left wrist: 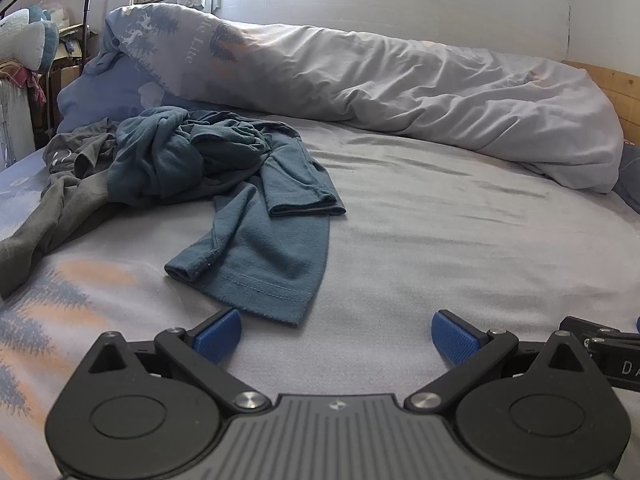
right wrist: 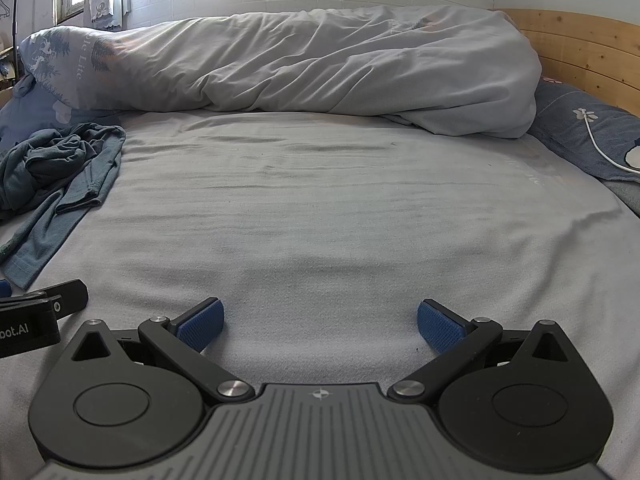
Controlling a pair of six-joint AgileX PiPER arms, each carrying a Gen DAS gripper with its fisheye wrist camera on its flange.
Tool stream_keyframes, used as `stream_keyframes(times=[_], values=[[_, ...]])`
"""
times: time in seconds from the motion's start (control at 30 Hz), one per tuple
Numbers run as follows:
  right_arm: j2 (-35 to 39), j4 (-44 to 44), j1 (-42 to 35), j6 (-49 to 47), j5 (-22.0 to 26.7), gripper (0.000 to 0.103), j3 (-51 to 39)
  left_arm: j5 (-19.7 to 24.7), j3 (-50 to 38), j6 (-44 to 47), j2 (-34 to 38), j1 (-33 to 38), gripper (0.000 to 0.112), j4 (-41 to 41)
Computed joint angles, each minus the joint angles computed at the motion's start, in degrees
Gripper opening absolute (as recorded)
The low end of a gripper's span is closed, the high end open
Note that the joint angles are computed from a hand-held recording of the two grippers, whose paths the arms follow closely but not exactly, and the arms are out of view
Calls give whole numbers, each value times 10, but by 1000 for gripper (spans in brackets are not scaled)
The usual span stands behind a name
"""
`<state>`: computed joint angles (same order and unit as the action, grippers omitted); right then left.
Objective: Fold clothes
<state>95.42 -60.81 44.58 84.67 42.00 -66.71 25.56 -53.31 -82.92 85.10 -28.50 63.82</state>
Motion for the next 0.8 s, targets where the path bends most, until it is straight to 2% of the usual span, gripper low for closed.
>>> stream_keyframes(times=[0.8], values=[[-1,1,-1,-1,-1,103,0,8,-5,4,4,-5,103,-2]])
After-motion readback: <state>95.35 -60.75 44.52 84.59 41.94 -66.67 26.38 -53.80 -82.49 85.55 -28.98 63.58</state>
